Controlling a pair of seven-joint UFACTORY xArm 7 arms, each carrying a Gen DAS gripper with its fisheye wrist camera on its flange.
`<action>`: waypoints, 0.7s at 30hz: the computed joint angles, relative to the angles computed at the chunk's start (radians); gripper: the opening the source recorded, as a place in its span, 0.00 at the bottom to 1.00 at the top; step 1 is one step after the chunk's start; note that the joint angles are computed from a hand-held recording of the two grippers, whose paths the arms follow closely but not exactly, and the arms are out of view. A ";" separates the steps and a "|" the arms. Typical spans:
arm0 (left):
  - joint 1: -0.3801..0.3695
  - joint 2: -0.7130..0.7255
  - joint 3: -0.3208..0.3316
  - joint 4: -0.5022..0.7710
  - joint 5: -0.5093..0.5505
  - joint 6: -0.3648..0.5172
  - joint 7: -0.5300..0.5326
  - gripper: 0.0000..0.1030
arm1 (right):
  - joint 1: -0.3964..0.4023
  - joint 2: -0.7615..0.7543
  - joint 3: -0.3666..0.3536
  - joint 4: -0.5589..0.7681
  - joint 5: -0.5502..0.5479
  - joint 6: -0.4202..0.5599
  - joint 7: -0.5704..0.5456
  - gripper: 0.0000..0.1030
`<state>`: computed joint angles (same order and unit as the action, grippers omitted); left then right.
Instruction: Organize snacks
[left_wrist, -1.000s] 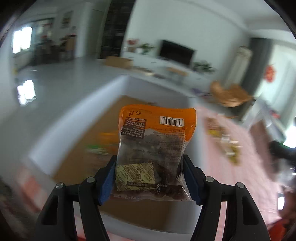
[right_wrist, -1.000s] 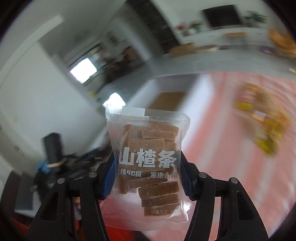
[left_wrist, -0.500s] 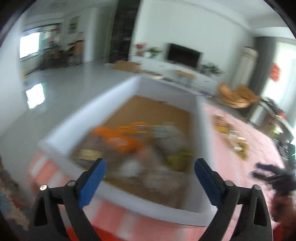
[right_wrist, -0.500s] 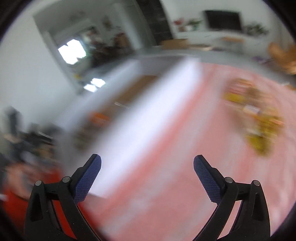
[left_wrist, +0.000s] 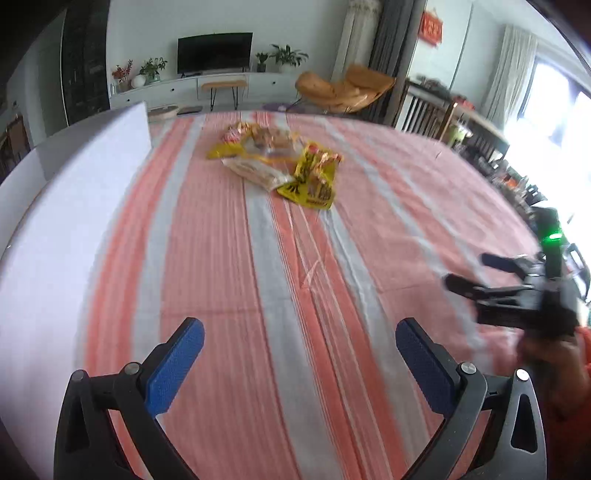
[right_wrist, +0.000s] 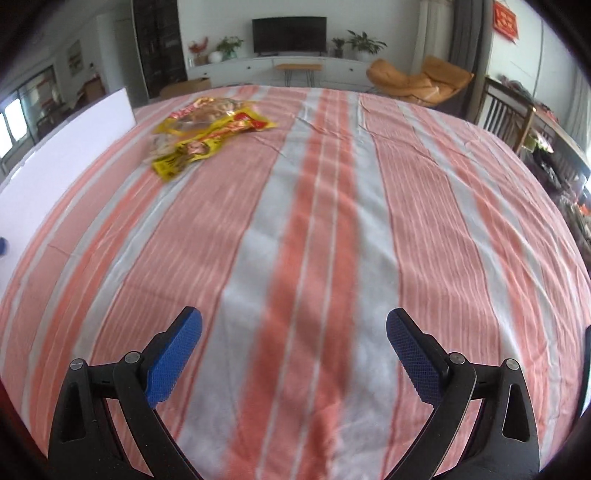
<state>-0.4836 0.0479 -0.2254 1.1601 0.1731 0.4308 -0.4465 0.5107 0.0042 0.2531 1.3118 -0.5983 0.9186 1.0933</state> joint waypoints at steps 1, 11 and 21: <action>0.003 0.031 0.006 0.022 0.016 0.004 -0.009 0.99 | 0.001 0.005 0.001 0.000 -0.003 0.008 -0.001 0.98; -0.035 0.159 0.088 0.116 0.192 0.034 -0.191 0.99 | -0.002 0.067 -0.030 0.042 0.024 0.000 -0.023 1.00; -0.058 0.198 0.097 0.171 0.269 0.099 -0.220 1.00 | 0.009 0.072 -0.041 0.046 0.021 0.001 -0.020 1.00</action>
